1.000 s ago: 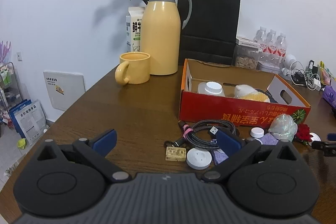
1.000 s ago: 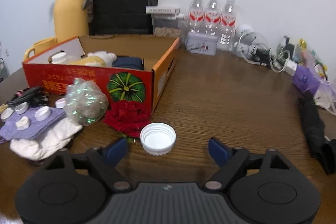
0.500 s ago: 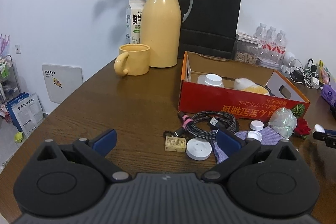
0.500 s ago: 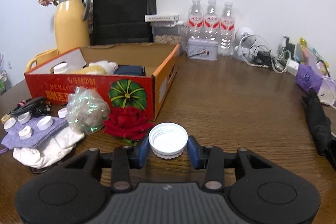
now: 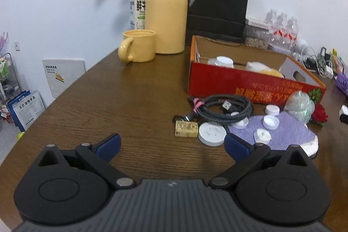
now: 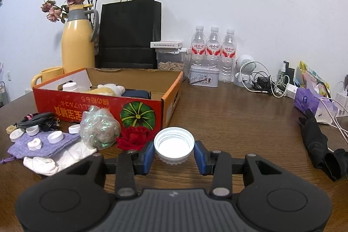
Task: Organize objects
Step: 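Grasp the white round disc with the left tool while the right tool holds the cap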
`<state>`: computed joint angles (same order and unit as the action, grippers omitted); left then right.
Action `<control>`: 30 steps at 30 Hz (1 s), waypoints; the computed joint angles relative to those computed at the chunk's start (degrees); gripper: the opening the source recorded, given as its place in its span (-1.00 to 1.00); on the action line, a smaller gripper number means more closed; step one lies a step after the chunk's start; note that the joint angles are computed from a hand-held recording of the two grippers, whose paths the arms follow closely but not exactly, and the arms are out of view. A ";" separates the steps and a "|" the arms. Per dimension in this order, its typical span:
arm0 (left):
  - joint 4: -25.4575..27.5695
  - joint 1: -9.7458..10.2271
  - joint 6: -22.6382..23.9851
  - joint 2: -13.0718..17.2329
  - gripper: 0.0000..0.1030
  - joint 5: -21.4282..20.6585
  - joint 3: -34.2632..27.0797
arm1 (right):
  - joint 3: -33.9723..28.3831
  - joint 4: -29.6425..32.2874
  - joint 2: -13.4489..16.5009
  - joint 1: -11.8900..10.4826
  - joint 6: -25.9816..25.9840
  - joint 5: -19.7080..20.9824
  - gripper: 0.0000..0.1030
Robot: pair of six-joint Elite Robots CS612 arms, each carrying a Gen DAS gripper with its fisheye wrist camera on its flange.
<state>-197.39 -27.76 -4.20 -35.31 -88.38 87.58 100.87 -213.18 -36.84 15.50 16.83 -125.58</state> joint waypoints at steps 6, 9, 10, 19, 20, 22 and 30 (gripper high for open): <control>2.24 -0.72 2.14 1.33 1.00 0.74 -1.97 | -0.19 -0.06 0.12 0.14 -0.89 0.07 -0.25; 2.21 -1.13 3.17 1.82 0.83 0.25 -2.58 | -0.14 0.05 0.06 0.07 -0.67 0.17 -0.25; 2.65 -1.21 3.39 1.85 0.63 -0.30 -2.72 | -0.12 0.04 0.06 0.07 -0.59 0.16 -0.25; 6.06 -2.07 2.32 2.91 -0.03 -0.94 -5.23 | 0.00 -0.28 0.02 -0.02 -0.65 0.52 -0.25; 6.19 -2.13 2.14 2.99 -0.03 -1.02 -5.45 | 0.00 -0.37 0.04 -0.03 -0.66 0.55 -0.25; 6.37 -2.25 1.67 3.19 -0.03 -0.79 -5.85 | 0.05 -0.51 0.03 -0.05 -0.73 0.66 -0.25; 5.34 -2.49 2.22 3.44 -0.27 -1.15 -5.82 | 0.01 -0.75 0.08 -0.01 -0.71 0.62 -0.25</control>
<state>-192.05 -30.25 -1.99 -31.87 -89.53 81.76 100.88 -213.93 -36.76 15.49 16.12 -124.95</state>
